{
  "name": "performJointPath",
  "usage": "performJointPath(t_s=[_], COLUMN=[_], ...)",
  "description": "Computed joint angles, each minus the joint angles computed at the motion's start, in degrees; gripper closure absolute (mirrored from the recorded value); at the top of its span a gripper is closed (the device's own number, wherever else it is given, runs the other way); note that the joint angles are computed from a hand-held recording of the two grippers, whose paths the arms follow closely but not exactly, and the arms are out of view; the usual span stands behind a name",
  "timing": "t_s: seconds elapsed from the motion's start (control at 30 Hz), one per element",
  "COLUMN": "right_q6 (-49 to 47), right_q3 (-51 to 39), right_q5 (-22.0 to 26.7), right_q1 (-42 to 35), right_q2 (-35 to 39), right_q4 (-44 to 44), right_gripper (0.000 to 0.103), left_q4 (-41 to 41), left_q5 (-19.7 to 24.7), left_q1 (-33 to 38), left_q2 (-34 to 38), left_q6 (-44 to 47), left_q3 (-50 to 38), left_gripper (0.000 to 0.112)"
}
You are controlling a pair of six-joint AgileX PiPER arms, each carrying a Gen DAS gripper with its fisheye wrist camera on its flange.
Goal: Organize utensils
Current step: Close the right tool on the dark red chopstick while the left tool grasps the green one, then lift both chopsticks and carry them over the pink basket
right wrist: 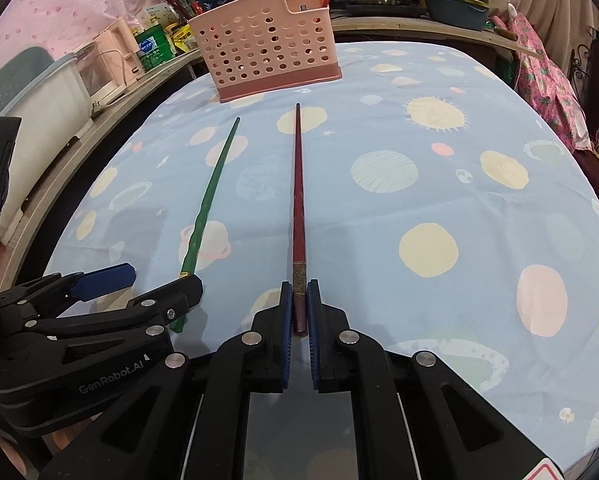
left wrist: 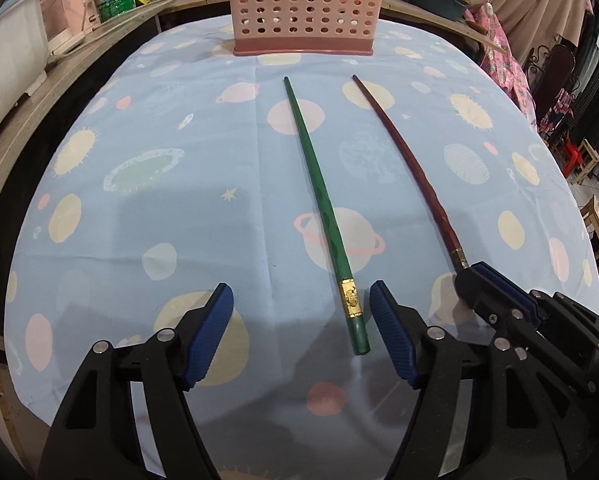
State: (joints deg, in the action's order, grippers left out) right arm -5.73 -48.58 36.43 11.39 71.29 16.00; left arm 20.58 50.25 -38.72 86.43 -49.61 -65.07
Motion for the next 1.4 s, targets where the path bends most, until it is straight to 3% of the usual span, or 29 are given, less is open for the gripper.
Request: performJointPath(t_s=[0.23,0.4,0.47,0.97,1.4], right_q6=[0.1,0.2,0.3,-1.9,-5.6], right_q3=[0.0,0.0,0.1,-2.8,-17.7], right_q5=[0.0,0.0,0.0,2.2,5.5], right_q1=[0.1,0.1,0.1,-2.0,-6.5], right_q2=[0.0,0.0,0.0,-1.9,0.1], right_q4=[-0.1,-0.2,-0.3,2.9,7.9], right_gripper=[0.096,0.096,0.096,0.096,0.096], left_q4=[1.2,-0.5,-1.4,-3.1,-1.9], left_q5=[0.3,-0.3,-0.4,1.3,5.7], left_q1=[-0.1,1.0,1.5,2.9,7.3], left_q2=[-0.5,-1.1,-1.2,-2.5,-5.3], left_q6=[-0.5,1.7,2.4,3.7,7.4], left_q3=[0.4,0.6,0.6,-1.6,-13.2], left_gripper=[0.069,0.102,0.106,0.105,0.105])
